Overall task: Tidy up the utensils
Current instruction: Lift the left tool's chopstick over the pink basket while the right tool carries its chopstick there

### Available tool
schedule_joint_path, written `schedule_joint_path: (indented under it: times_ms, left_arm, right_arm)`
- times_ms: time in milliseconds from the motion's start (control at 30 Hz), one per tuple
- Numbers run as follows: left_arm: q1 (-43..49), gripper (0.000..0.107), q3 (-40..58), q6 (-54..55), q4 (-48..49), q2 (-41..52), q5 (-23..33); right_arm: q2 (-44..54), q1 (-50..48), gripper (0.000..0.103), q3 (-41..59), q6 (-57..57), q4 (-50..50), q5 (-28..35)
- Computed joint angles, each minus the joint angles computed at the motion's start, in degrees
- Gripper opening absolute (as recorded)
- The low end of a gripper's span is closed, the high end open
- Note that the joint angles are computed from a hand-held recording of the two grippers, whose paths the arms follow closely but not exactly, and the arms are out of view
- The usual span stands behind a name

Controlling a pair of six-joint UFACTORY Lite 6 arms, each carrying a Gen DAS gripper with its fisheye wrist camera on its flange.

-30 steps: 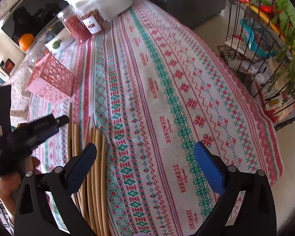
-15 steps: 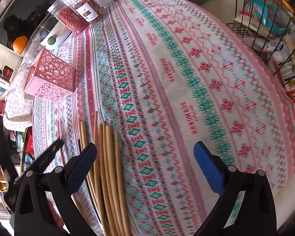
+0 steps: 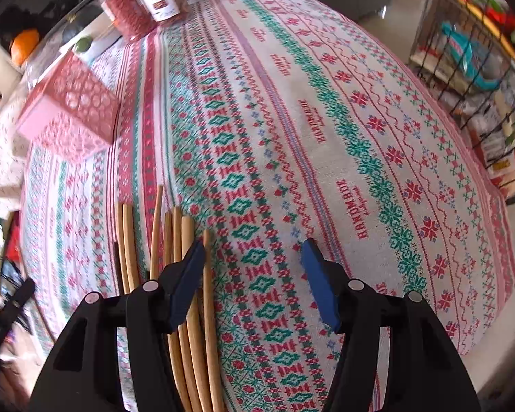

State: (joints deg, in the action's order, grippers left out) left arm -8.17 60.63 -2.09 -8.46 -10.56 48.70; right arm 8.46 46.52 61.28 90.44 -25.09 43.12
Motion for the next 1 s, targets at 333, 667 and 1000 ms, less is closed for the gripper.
schedule_joint_path:
  times_ms: [333,667,1000]
  left_arm:
    - [0.3,0.005,-2.3,3.3,-2.4,-2.3,-0.6]
    - [8.1,0.005,-2.8,16.3,-16.4,-17.7,2.4]
    - [20.7,0.005,7.3,21.0,-23.7,-25.5,10.0]
  right_arm:
    - [5.3,5.9,0.005,4.5,5.2,-7.3,0.7]
    - [-21.0,17.5,0.005,-9.9,21.0,-23.1,7.5]
    - [-28.4,38.0,0.005,2.4,23.5,-32.2,34.3]
